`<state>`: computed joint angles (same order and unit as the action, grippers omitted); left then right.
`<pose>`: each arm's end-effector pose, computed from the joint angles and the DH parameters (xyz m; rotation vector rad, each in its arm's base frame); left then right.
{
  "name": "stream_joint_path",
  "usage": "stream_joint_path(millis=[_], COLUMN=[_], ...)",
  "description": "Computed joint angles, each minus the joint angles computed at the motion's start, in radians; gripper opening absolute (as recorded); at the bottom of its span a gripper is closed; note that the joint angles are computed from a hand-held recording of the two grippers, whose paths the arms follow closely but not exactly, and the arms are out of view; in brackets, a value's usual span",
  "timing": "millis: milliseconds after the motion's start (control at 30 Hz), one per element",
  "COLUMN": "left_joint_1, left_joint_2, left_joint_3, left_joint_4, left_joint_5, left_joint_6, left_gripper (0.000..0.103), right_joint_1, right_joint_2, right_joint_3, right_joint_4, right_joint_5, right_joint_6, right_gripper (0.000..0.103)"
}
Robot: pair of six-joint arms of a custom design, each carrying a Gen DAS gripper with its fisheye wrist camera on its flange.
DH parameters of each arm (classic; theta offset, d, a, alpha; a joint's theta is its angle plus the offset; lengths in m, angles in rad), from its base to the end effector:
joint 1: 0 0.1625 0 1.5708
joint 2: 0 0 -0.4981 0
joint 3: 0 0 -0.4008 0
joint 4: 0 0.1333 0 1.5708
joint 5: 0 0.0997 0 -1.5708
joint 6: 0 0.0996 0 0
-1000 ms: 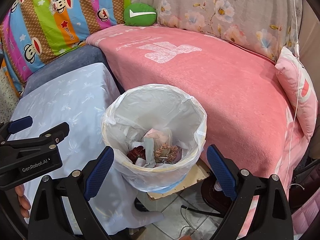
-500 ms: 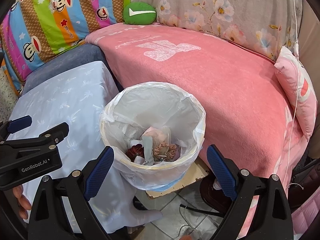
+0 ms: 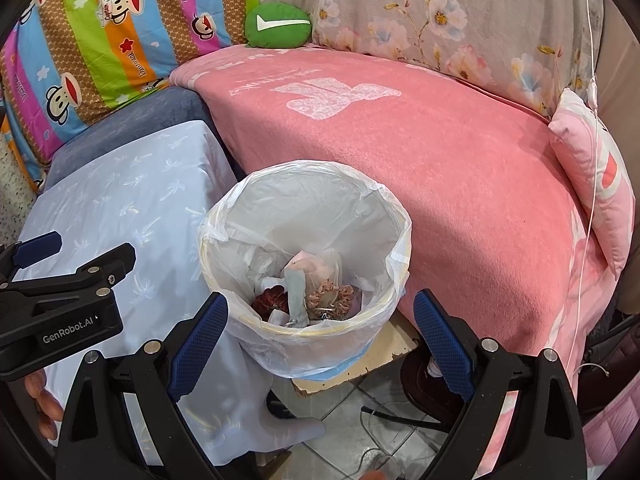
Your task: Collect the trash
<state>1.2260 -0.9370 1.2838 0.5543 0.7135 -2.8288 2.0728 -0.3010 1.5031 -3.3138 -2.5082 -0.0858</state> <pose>-0.0180 -0.6674 0.3146 0.3768 2.1807 -0.7764 0.4006 -0.6197 -0.0629 0.3415 -2.1939 0.8265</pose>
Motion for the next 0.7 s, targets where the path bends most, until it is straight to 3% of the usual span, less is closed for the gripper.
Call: stream_joint_path(millis=[700], left_joint_1=[0.000], left_joint_2=[0.006], left_joint_3=[-0.001], left_joint_4=[0.002], left_joint_5=[-0.006], left_joint_6=[0.004], left_gripper=[0.094], right_joint_1=[-0.002], right_joint_2=[0.001], right_joint_3=[0.004], right_joint_4=[0.000], right_joint_5=[-0.003], right_joint_6=[0.006], right_gripper=[0.091])
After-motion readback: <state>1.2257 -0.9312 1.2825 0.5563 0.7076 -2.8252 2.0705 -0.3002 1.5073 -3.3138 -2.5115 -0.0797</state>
